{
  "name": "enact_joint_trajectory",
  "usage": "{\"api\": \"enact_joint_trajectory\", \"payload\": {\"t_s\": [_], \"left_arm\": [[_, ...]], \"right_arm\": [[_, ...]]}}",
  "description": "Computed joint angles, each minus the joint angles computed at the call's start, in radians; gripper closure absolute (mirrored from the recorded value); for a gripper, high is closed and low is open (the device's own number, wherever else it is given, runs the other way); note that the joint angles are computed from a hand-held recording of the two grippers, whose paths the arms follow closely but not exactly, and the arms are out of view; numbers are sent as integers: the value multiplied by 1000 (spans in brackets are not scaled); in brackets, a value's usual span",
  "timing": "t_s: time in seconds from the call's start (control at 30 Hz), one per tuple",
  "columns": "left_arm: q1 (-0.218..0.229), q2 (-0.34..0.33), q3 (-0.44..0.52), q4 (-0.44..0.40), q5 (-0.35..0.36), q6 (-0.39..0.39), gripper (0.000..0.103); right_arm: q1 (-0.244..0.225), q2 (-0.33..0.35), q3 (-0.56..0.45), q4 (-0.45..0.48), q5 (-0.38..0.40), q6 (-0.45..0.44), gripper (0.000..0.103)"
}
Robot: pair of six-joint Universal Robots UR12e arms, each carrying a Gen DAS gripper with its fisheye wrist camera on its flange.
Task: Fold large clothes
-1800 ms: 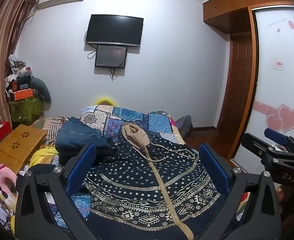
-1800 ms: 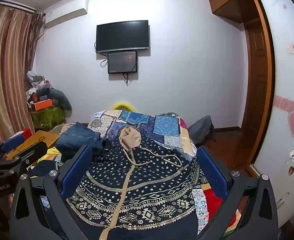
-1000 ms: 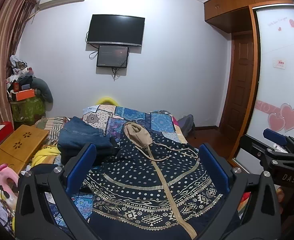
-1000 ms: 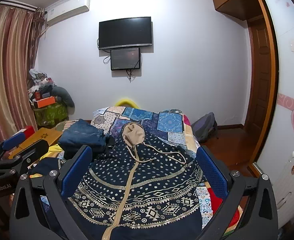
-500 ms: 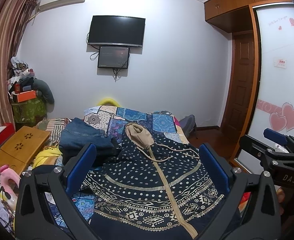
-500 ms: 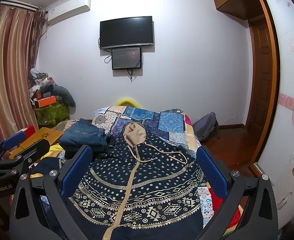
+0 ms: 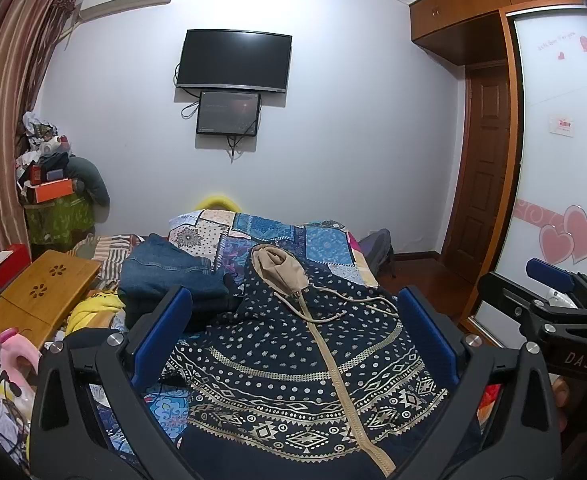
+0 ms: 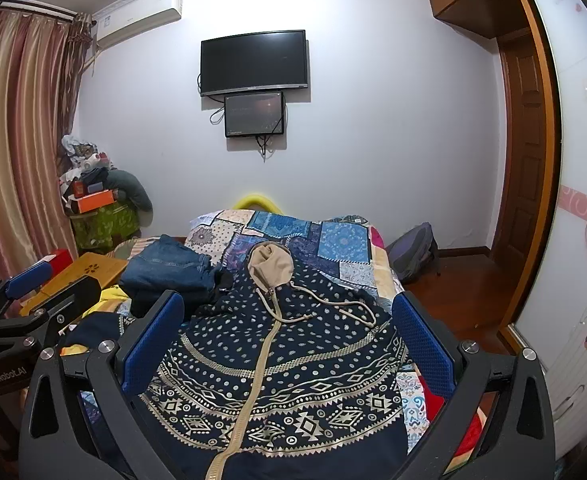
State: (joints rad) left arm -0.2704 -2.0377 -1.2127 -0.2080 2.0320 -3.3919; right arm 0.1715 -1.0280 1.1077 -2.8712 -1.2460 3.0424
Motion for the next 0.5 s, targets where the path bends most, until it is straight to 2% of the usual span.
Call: {"api": "enact_joint_trajectory", "payload": {"t_s": [0.5], "left_arm": [[4,2,-4,-5,0,-12,0]], "right_arm": [[1,4,-5,7,1,-5,0]]}}
